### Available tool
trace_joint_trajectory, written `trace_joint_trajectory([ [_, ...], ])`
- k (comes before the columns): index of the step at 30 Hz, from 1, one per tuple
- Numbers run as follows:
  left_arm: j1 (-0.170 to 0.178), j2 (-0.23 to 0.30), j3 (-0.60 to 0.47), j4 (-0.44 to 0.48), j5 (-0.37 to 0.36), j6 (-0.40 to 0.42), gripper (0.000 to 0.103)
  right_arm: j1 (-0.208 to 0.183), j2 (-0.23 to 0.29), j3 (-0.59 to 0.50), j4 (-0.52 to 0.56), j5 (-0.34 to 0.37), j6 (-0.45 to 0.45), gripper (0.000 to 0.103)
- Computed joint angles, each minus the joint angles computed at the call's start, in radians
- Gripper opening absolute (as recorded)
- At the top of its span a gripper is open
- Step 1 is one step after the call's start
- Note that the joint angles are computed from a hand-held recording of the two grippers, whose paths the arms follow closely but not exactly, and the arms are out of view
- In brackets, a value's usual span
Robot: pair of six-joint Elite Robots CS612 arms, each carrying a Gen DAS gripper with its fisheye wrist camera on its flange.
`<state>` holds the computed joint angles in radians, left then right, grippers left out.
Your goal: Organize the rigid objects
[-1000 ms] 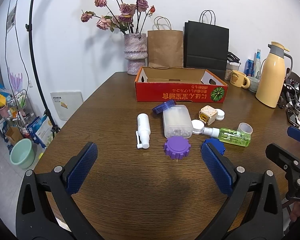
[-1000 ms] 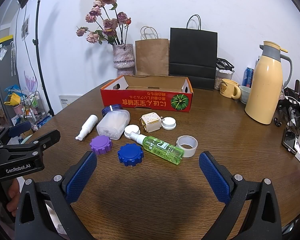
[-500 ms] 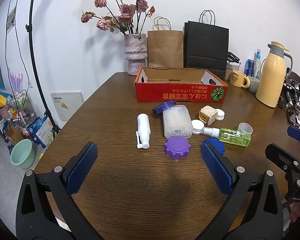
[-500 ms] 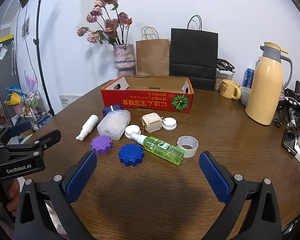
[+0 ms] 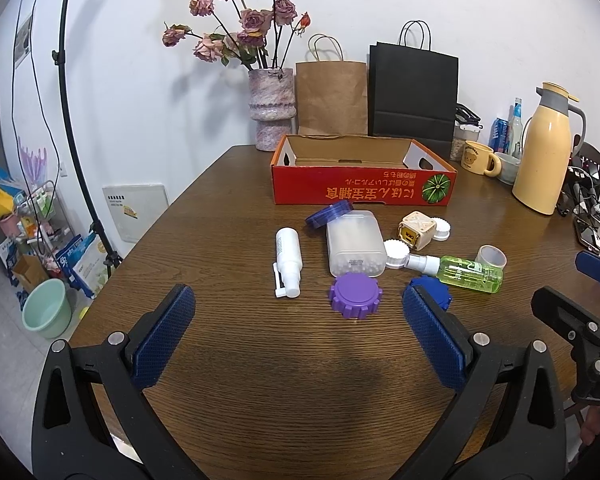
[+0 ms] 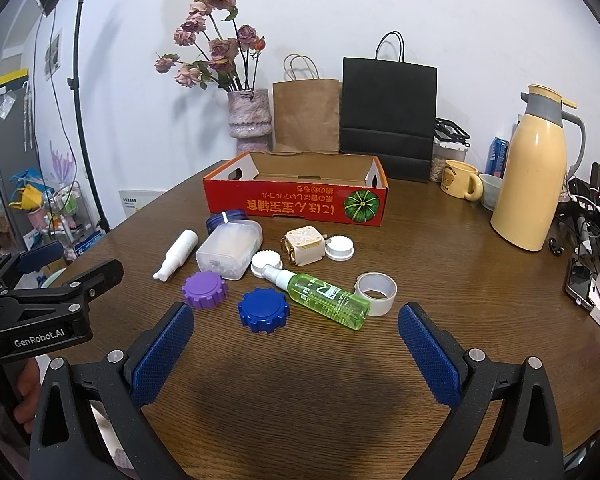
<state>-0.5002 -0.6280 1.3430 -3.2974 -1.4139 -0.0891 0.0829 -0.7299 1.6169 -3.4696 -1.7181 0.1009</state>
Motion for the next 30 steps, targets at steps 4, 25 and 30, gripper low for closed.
trace_joint_trajectory([
  [4,0.000,0.000,0.000,-0.002,0.000,0.001,0.103,0.002,-0.001,-0.002,0.003,-0.003,0.000,0.103],
  [25,-0.001,0.001,0.002,-0.004,0.002,0.001,0.103,0.003,-0.002,-0.009,0.008,-0.003,-0.004,0.103],
  [30,-0.001,0.001,0.002,-0.005,0.003,0.000,0.103,0.003,-0.002,-0.012,0.010,-0.003,-0.005,0.103],
])
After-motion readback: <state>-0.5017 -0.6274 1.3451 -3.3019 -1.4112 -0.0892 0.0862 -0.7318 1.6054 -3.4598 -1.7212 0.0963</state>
